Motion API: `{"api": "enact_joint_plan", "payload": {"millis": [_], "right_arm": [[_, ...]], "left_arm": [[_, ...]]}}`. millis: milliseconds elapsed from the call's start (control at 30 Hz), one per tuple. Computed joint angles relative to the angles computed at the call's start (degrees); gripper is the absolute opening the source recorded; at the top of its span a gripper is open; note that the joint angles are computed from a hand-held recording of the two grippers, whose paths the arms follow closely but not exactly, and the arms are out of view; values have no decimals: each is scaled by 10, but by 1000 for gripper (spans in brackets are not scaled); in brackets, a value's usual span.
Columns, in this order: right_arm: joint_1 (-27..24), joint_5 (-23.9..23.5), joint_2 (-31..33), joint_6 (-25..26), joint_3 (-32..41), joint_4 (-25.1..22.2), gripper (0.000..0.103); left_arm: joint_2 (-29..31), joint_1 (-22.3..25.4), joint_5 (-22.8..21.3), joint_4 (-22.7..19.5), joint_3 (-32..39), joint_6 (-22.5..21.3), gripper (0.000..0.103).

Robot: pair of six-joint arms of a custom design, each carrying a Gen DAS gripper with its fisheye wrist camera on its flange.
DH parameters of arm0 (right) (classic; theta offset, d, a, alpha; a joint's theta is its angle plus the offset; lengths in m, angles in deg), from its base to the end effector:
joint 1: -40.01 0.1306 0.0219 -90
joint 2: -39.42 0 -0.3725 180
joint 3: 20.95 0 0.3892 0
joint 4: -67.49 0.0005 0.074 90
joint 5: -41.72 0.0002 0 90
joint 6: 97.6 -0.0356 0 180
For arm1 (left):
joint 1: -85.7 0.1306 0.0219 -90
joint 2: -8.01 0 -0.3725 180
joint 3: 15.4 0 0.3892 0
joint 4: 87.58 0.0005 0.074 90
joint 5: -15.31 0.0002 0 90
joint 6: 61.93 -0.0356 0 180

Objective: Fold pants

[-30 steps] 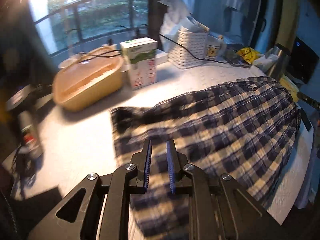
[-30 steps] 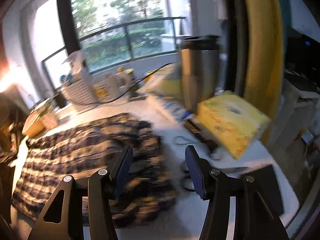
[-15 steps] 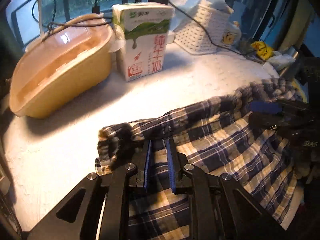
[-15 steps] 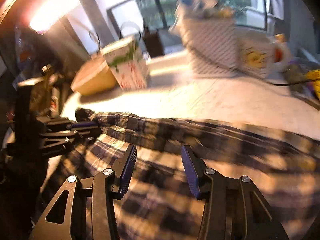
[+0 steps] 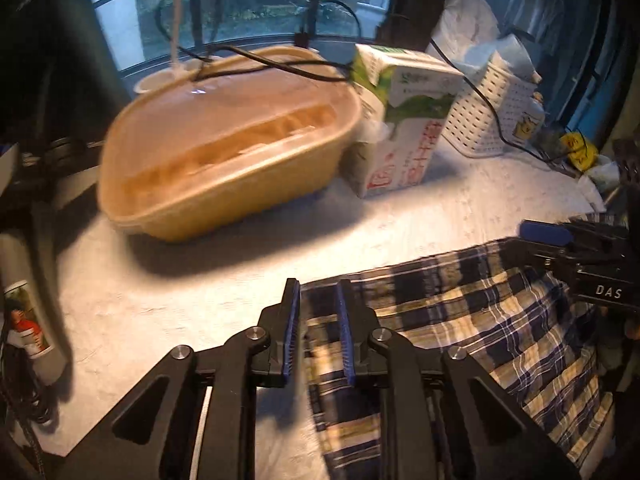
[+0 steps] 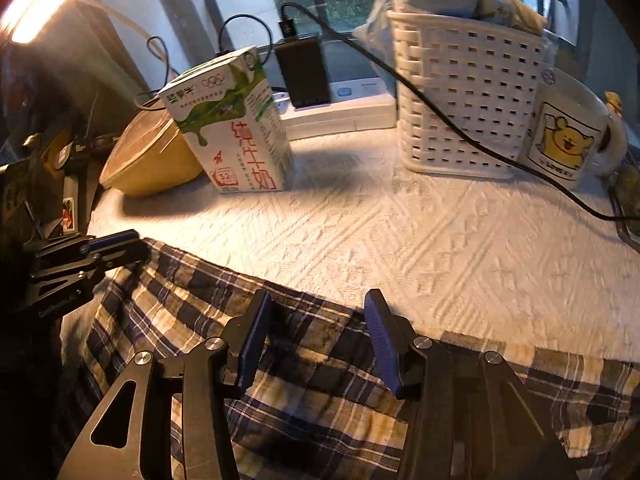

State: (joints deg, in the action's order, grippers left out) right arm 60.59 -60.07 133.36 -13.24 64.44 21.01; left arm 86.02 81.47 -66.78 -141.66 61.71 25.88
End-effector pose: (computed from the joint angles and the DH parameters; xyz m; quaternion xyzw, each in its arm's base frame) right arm 0.4606 0.1802 0.3550 -0.1539 0.9367 0.1632 0.2689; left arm 0.3947 -0.0346 0.3993 0.0740 0.9487 -0.0711 0.2989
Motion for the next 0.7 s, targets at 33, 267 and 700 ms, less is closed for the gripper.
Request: {"api": "enact_joint_plan", "payload": {"millis": [33,267,700], "right_arm": [[0,8,-7,-7,-4,1,51],[-1,5,-117,31,-73,-3,51],[57,80,-278,97,-246,-23,51]], "left_arm": [[-3,6,-2,-1,0,0,22],[-82,-5,72,-30,-29,-3,24],[-161,-120,-32,-91,-106,35,25]]}}
